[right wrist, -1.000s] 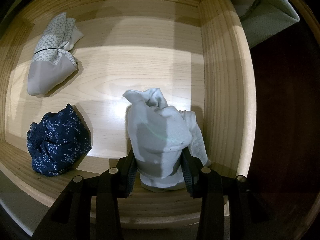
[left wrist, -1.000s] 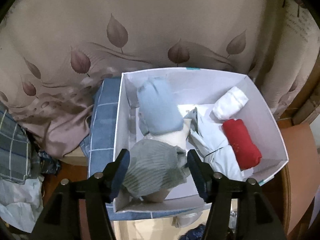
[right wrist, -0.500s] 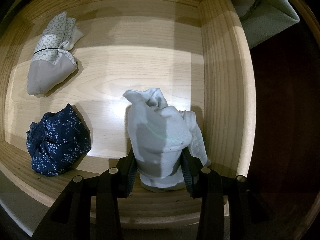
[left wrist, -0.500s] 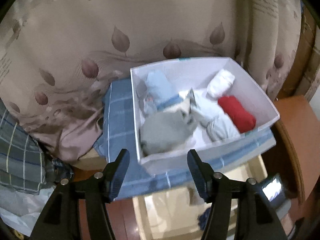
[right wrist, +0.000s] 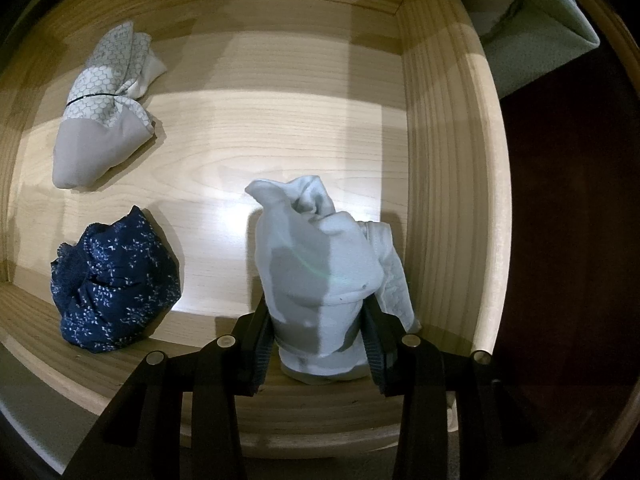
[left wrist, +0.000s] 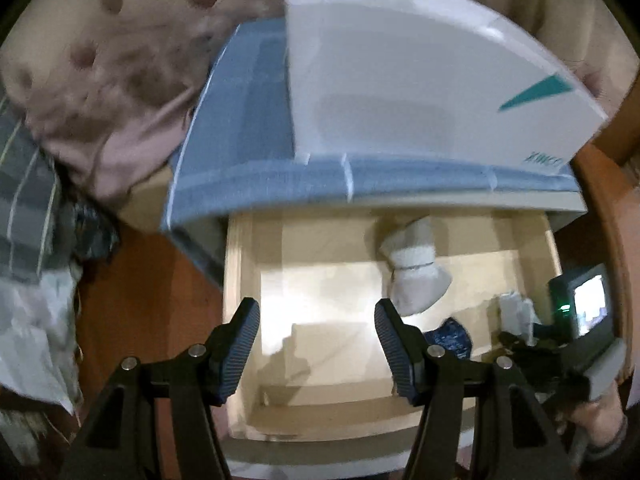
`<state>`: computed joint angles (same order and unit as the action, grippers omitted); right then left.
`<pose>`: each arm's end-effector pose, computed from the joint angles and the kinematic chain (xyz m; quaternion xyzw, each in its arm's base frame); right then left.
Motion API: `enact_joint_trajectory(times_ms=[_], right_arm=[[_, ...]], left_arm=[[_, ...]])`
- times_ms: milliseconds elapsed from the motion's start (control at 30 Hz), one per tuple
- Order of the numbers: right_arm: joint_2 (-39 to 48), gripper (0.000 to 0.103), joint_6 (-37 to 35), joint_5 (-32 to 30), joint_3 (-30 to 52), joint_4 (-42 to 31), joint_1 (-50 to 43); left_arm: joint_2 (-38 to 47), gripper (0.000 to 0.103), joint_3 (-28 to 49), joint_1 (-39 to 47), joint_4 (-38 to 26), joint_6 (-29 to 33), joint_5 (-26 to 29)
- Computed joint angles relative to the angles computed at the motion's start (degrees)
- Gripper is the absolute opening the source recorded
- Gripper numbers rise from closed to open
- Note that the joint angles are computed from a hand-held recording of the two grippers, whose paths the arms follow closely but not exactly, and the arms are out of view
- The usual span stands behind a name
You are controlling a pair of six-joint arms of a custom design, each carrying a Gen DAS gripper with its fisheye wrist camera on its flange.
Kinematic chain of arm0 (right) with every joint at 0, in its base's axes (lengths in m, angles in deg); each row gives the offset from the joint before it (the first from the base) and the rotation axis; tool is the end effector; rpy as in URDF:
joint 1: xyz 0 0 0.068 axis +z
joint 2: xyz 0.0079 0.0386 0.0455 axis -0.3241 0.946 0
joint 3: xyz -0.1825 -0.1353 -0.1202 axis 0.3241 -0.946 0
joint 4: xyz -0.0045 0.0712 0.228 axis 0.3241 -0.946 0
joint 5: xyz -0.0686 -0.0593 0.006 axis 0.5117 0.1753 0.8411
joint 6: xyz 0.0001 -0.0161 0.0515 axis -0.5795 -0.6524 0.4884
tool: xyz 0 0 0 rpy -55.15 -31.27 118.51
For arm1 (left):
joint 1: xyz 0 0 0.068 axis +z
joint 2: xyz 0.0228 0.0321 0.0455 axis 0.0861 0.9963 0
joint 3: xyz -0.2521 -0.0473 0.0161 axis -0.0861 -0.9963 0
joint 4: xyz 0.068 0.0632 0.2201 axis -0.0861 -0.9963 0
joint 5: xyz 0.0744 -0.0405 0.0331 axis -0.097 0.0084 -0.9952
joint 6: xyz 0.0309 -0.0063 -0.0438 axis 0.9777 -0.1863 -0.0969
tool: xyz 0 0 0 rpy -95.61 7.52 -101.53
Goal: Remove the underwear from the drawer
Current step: 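Withdraw the left tool from the box back over the drawer, then carry the light grey bundle with the right tool up over the white box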
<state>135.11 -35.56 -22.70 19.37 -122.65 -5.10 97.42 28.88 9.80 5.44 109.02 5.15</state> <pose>0.2757 0.0661 0.1259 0.1696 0.9852 -0.0257 0.0005 0.3344 0.0216 0.2774 0.2064 0.9564 -0.0396 0.2028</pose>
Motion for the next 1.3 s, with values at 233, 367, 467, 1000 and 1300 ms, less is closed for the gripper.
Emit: enact_joint_trajectory(times_ms=[233,367,467,1000,1300], right_arm=[[0.45,0.036,0.61,0.06,0.64,-0.24,0.54],[0.25,0.036,0.66,0.09,0.37,-0.01,0.34],[0.07,0.036,1.08,0.2,0.46,-0.28,0.59],[-3.36,0.034,1.29,0.32,-0.47,0.67,1.37],[-11.99,0.034,0.92,-2.38,-2.14,1.81,-0.98]], left_arm=[[-5.61,0.061,-16.9,-0.4,12.59,-4.0,-2.32],[-7.23,0.061,-21.31,-0.05,16.99,-4.84,-3.42],[-7.02,0.061,-21.92,0.62,17.55,-5.41,-2.58],[-9.45,0.061,-25.89,3.03,23.67,-8.8,-1.39],[-9.49,0.061,-26.67,2.5,25.12,-9.01,-3.04]])
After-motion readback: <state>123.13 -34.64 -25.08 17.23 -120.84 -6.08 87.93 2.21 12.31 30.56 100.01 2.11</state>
